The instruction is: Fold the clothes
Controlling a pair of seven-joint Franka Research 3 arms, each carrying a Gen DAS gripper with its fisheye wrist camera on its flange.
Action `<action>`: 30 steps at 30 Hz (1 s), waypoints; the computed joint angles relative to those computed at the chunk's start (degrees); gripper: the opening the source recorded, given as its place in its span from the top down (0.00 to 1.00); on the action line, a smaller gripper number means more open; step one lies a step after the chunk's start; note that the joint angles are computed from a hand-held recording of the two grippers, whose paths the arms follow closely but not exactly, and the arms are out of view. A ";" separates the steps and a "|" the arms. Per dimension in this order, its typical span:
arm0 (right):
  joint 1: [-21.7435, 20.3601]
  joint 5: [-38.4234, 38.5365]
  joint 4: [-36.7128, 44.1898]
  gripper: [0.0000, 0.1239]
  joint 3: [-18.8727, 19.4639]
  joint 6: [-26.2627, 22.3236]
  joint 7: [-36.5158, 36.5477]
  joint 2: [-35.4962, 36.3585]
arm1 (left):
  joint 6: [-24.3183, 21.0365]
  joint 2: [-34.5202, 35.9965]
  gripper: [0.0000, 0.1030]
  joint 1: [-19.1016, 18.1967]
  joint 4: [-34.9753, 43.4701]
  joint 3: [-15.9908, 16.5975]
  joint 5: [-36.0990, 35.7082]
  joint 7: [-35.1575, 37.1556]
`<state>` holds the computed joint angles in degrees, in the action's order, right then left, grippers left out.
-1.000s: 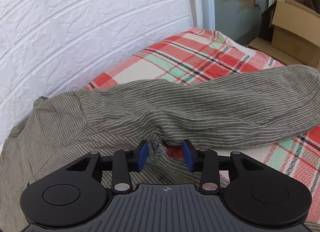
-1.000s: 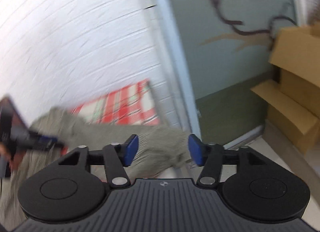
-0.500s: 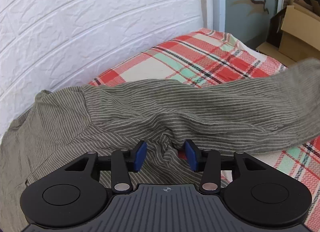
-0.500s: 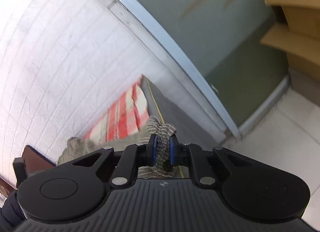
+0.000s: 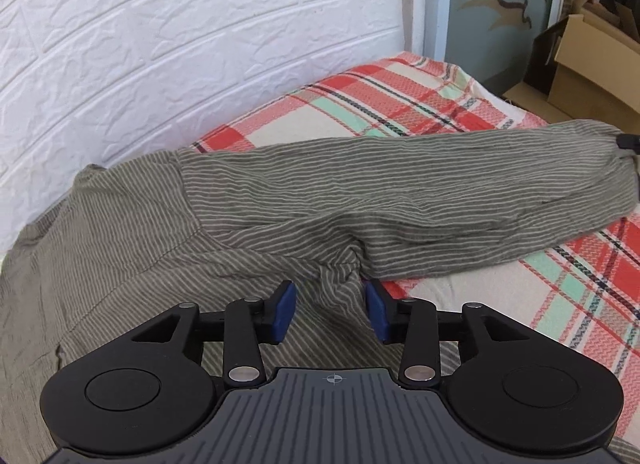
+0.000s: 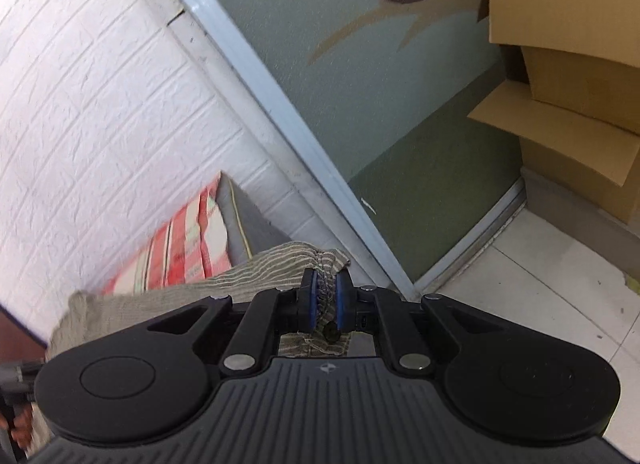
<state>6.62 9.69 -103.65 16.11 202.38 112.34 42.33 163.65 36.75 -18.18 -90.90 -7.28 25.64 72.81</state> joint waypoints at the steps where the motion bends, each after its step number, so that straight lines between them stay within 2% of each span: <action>1: 1.02 0.81 0.85 0.92 -1.13 -1.26 -0.31 0.14 | 0.43 -0.57 0.43 0.34 -0.91 -0.33 -0.16 0.22; 4: 8.11 5.99 3.16 0.85 -8.63 -7.99 -2.96 -0.28 | 1.57 -2.60 0.42 1.77 -4.36 -2.00 -1.31 1.50; 5: 11.52 8.41 3.13 0.78 -12.15 -8.59 -3.47 -0.65 | 2.49 -3.62 0.41 2.55 -6.14 -2.85 -1.95 2.15; 6: 15.44 11.17 2.64 0.72 -16.13 -8.21 -3.76 -1.12 | 3.45 -4.65 0.39 3.40 -7.95 -3.76 -2.68 2.90; 8: 22.64 17.85 0.65 0.70 -22.57 -5.25 -7.03 -2.39 | 4.95 -6.69 0.37 5.98 -11.49 -6.87 -5.24 5.46; 9: 23.84 17.84 -0.87 0.70 -23.22 -3.26 -7.76 -3.44 | 5.59 -7.23 0.36 6.87 -12.62 -8.17 -6.42 6.72; 10: 23.04 14.06 -2.90 0.70 -22.10 -1.01 -6.65 -4.85 | 6.21 -7.72 0.36 7.76 -13.67 -9.49 -7.63 8.01; 12: 19.32 10.81 -5.82 0.69 -16.66 2.42 -10.07 -7.38 | 6.77 -7.48 0.36 6.64 -13.65 -9.29 -8.24 8.55; 14: 18.11 7.31 -7.35 0.67 -14.29 0.69 -13.64 -9.10 | 6.93 -6.50 0.35 2.42 -12.15 -5.64 -6.40 6.31; 15: 20.03 7.60 -7.66 0.66 -15.54 -0.79 -17.09 -9.57 | 6.40 -5.86 0.35 0.66 -11.15 -4.11 -5.63 4.91; 16: 23.96 9.16 -7.70 0.66 -18.79 -2.51 -21.36 -9.71 | 5.63 -5.19 0.35 0.26 -10.30 -4.13 -5.65 4.45; 18: 33.27 12.42 -7.77 0.64 -27.14 -5.71 -29.19 -9.09 | 4.72 -4.26 0.35 0.17 -9.44 -4.69 -5.86 4.26; 19: 38.26 13.83 -7.75 0.64 -31.78 -7.37 -32.62 -8.37 | 4.64 -3.98 0.35 -0.82 -9.17 -3.73 -5.04 3.58; 20: 42.53 15.01 -7.53 0.64 -35.78 -8.63 -35.13 -7.36 | 4.59 -3.71 0.35 -1.86 -8.90 -2.70 -4.08 2.79; 22: 49.48 16.95 -6.80 0.64 -42.37 -10.49 -38.64 -4.84 | 4.53 -3.23 0.36 -1.86 -8.68 -2.88 -3.64 2.55; 23: 51.84 17.75 -6.26 0.65 -44.70 -10.94 -39.57 -3.58 | 4.50 -2.99 0.42 -1.85 -8.57 -3.00 -3.50 2.49; 24: 53.44 18.54 -5.59 0.66 -46.34 -11.02 -39.93 -2.40 | 4.48 -2.75 0.56 -1.84 -8.45 -3.10 -3.38 2.45; 26: 54.20 19.44 -4.12 0.66 -47.37 -11.91 -40.19 -1.28 | 5.16 -2.56 0.62 -2.20 -8.54 -2.67 -3.01 1.58; 27: 53.86 19.50 -3.55 0.66 -47.15 -12.21 -40.03 -1.12 | 5.66 -2.54 0.73 -1.33 -8.83 -3.64 -3.54 1.95; 29: 53.94 19.32 -2.29 0.66 -47.74 -13.36 -39.36 -0.46 | 6.82 -2.67 0.73 1.46 -9.81 -6.73 -5.59 3.54; 30: 54.01 18.92 -1.88 0.73 -48.01 -13.92 -38.84 -0.19 | 7.46 -2.79 0.66 3.39 -10.51 -8.88 -7.13 4.76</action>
<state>60.63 28.61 -105.53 -31.90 188.47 73.50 42.14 171.11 33.96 -14.79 -101.41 -16.16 18.51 77.57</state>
